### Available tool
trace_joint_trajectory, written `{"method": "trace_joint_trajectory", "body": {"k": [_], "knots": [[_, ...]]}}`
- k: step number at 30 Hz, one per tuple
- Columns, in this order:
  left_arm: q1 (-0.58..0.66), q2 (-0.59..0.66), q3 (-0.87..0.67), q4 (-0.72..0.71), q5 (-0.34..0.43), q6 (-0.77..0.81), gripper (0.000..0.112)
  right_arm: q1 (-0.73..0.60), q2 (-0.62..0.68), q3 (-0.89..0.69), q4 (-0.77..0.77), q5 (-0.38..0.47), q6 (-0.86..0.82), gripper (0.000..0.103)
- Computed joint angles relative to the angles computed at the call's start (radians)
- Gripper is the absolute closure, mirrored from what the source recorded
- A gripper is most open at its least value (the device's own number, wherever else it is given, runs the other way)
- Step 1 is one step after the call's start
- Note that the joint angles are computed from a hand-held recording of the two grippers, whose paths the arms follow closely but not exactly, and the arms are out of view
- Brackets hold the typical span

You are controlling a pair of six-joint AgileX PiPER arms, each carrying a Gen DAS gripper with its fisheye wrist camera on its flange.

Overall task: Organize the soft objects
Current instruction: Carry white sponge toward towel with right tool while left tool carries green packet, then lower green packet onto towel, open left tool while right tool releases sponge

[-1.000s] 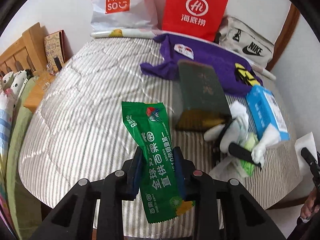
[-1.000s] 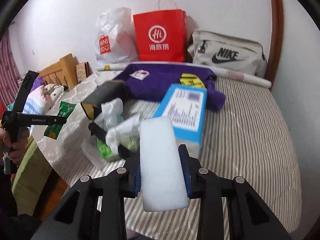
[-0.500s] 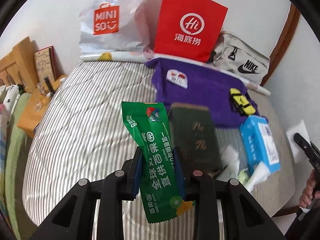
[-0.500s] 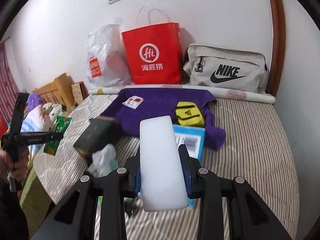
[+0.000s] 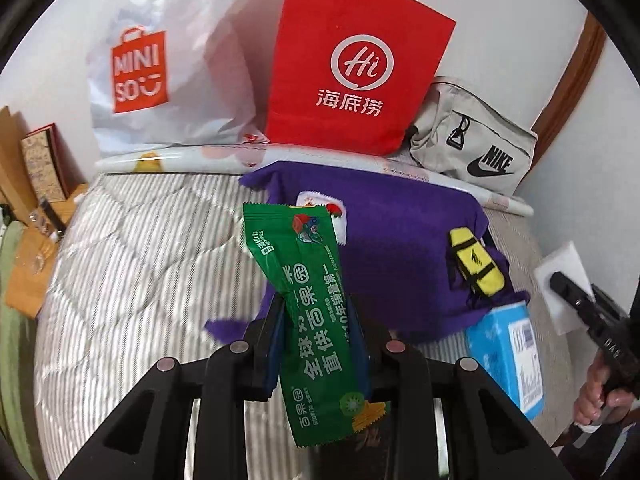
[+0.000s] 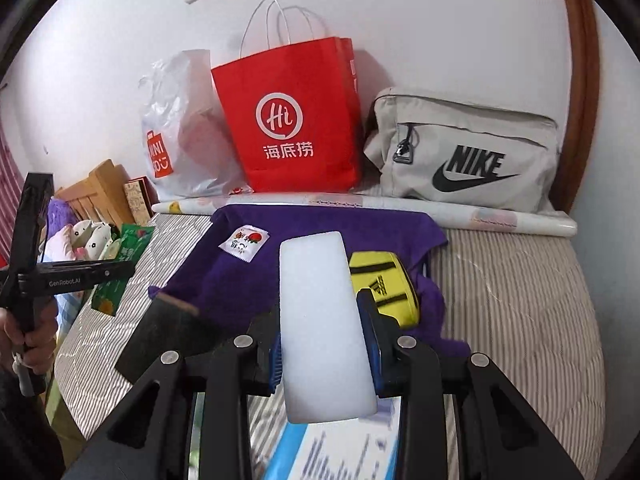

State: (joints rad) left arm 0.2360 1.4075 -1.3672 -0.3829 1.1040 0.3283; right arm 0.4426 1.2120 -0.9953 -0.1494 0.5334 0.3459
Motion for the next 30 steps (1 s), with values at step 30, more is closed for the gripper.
{"method": "trace_joint_trajectory", "body": {"k": [30], "knots": [[-0.11,0.423,-0.285,-0.005,0.054,-0.063,0.084,-0.066,0.511,-0.394,0.204,0.159,-0.31,0.071]]}}
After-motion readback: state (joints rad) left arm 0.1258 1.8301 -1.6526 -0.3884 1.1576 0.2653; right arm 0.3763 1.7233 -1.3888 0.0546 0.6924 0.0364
